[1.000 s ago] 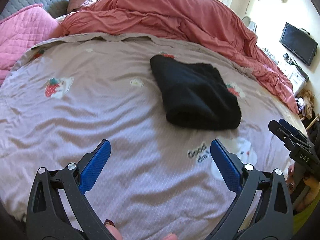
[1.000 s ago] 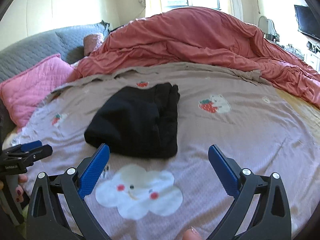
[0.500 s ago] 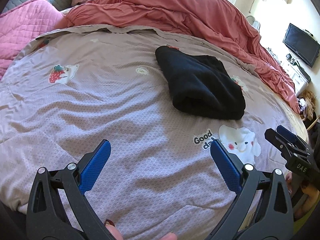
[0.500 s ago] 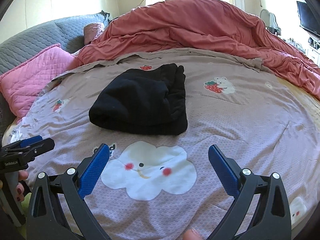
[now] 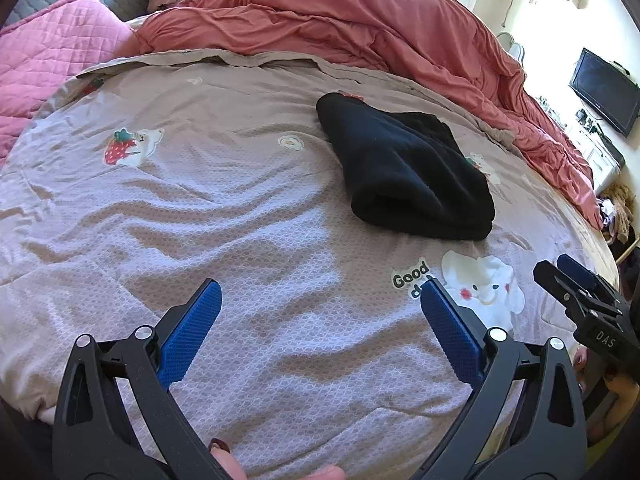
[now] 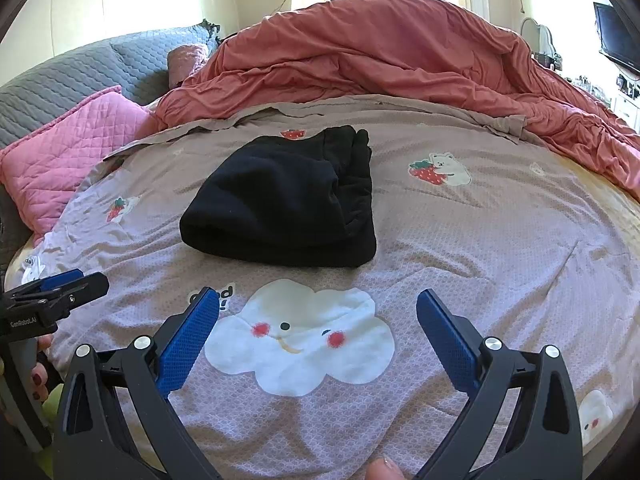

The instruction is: Fold small clothes

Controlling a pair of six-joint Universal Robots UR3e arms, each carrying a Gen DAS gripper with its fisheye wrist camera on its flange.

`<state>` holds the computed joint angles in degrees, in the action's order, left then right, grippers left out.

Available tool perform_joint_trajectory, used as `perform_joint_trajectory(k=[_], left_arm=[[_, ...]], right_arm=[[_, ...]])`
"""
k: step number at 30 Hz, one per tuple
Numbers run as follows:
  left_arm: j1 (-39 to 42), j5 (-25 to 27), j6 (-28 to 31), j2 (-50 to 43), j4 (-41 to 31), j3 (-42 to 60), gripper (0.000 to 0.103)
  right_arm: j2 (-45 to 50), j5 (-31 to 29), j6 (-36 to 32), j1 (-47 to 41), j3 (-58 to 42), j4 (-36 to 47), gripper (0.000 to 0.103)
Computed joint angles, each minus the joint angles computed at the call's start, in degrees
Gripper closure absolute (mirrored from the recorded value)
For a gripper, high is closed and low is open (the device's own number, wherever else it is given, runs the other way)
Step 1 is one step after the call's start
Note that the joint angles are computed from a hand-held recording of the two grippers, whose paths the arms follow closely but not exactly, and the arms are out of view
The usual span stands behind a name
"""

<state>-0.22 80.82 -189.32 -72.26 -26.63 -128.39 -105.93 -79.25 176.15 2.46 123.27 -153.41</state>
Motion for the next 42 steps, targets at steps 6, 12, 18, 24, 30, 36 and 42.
perform_joint_trajectory(k=[6, 12, 18, 24, 30, 36, 42], left_arm=[[-0.7, 1.0, -0.4, 0.0, -0.1, 0.1, 0.010], [-1.0, 1.6, -0.6, 0.1, -0.4, 0.2, 0.010], [-0.8, 1.4, -0.5, 0.3, -0.7, 0.2, 0.010], [-0.7, 1.5, -0.5, 0.5, -1.0, 0.2, 0.010], [-0.8, 2.0, -0.5, 0.6, -1.0, -0.1, 0.010], [-0.9, 2.7, -0.4, 0.5, -1.3, 0.2, 0.010], [-1.3, 3.1, 0.0, 0.1, -2.4, 0.9, 0.010]], right_arm=[[-0.4, 0.0, -0.1, 0.0, -0.2, 0.7, 0.005], [-0.6, 0.0, 0.0, 0.1, -0.1, 0.7, 0.005], [-0.9, -0.1, 0.0, 0.1, 0.0, 1.0, 0.005], [-1.0, 0.0, -0.1, 0.0, 0.2, 0.8, 0.005], [-1.6, 0.2, -0.2, -0.3, 0.8, 0.8, 0.005], [-1.6, -0.1, -0.1, -0.1, 0.7, 1.2, 0.005], [-1.3, -0.3, -0.3, -0.2, 1.0, 0.7, 0.005]])
